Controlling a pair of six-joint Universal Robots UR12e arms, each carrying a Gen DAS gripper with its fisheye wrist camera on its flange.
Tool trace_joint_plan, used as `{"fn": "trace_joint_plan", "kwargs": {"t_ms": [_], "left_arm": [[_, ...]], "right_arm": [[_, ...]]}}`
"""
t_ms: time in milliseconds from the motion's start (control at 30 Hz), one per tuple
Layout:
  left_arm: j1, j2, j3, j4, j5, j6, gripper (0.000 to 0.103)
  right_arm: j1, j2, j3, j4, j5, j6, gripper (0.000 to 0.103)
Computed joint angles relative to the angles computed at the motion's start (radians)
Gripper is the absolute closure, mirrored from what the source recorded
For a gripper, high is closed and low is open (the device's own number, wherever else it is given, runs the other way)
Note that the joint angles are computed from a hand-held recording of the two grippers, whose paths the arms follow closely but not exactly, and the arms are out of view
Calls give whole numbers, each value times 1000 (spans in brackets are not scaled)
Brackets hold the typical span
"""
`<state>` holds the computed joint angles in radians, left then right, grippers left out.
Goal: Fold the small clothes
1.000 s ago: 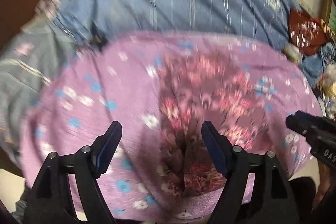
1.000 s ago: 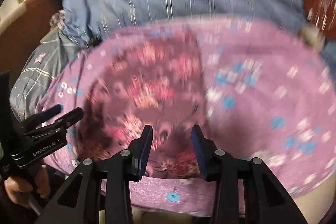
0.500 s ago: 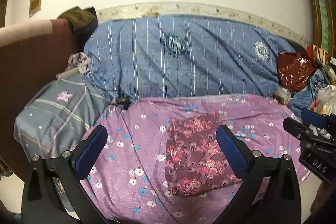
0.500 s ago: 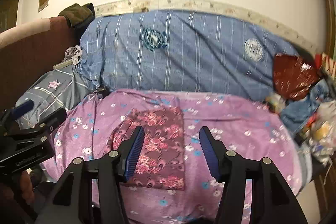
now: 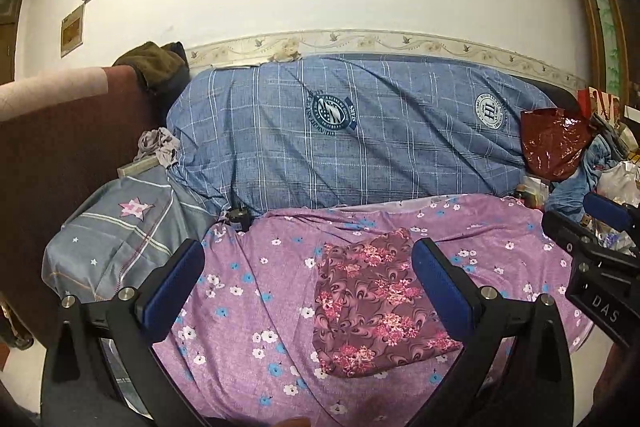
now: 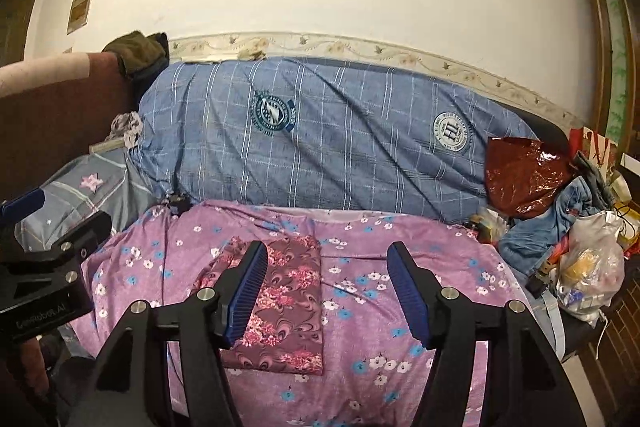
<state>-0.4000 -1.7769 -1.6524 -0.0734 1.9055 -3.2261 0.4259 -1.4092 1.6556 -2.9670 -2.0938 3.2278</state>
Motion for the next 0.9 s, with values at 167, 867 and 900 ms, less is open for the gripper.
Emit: {"fn": "trace_joint_plan", "kwargs": {"t_ms": [167, 867, 900], "left_arm": [[-5, 3, -11, 30, 2, 12, 0], [15, 21, -27, 29, -75, 4, 0], [15, 21, -27, 31, -78, 5, 0]], "right_arm": [[2, -4, 11, -33, -13, 3, 38], [12, 28, -4, -66, -53, -36, 38], [12, 29, -4, -67, -56, -38, 38]]}}
